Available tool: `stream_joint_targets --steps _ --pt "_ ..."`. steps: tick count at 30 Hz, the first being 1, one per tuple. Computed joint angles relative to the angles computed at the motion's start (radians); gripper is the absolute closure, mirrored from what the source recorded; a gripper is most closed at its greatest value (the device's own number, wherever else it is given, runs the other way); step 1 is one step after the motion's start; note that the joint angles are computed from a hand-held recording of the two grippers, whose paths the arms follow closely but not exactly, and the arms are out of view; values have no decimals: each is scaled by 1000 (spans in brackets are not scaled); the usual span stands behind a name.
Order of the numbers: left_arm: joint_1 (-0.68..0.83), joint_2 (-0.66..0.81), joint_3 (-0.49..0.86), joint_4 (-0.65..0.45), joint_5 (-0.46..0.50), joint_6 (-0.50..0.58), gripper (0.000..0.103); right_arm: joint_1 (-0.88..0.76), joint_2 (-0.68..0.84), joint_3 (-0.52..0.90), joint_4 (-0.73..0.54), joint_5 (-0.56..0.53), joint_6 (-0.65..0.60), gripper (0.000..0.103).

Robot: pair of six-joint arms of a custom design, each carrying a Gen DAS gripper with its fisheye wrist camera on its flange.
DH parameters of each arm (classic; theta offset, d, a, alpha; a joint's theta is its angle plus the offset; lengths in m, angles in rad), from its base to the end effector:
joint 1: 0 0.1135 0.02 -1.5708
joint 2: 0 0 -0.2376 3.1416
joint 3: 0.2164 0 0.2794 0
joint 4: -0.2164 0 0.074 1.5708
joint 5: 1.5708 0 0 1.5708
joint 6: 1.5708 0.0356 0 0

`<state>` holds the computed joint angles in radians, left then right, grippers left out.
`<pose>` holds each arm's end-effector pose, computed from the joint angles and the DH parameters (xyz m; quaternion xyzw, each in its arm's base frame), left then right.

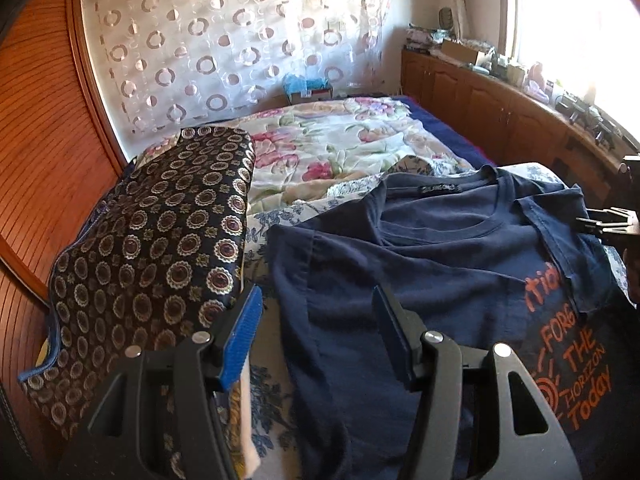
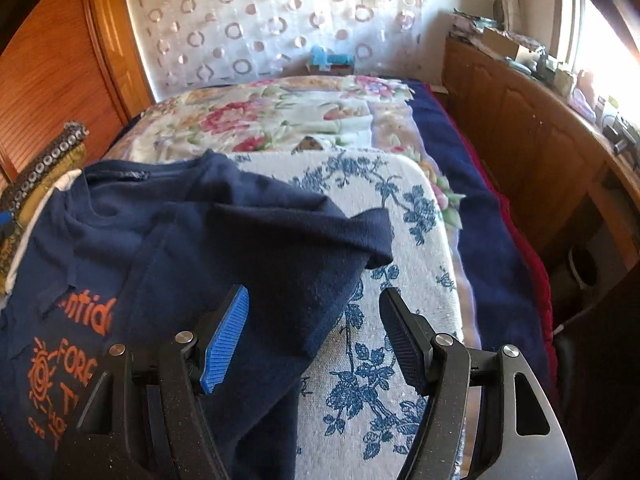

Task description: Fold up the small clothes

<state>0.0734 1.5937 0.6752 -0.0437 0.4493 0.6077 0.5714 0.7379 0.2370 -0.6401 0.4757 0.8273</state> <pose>0.2997 0.0065 0.0836 0.3099 0.8795 -0.1028 0.3463 0.1404 0.0709 0.0989 0.1710 0.9353 -0.0428 0.3068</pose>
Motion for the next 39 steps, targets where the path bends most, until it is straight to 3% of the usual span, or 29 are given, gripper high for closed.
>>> stream_joint_targets --steps 4,5,9,23,26,28,30,32,39 --pt "-21 61 65 -36 -1 -5 49 39 114 11 66 47 14 32" --pt "-21 77 80 -47 12 -9 57 40 108 3 71 51 16 32" --pt "-18 131 129 -94 31 -27 60 33 102 -5 81 45 11 31" --pt "-111 266 172 -34 -183 -44 57 24 89 -11 81 38 4 31" --pt "-97 277 182 -45 -152 -34 58 23 87 -11 81 37 3 31" --pt "-87 285 197 -71 -123 -18 66 24 87 -11 81 37 3 31" --pt "-70 279 196 -88 -101 -5 90 23 85 -12 80 37 3 31" --pt "-50 263 190 -100 -73 3 100 24 87 -11 80 38 4 31" --pt "61 -52 -7 -91 137 0 101 25 87 -12 79 39 4 31"
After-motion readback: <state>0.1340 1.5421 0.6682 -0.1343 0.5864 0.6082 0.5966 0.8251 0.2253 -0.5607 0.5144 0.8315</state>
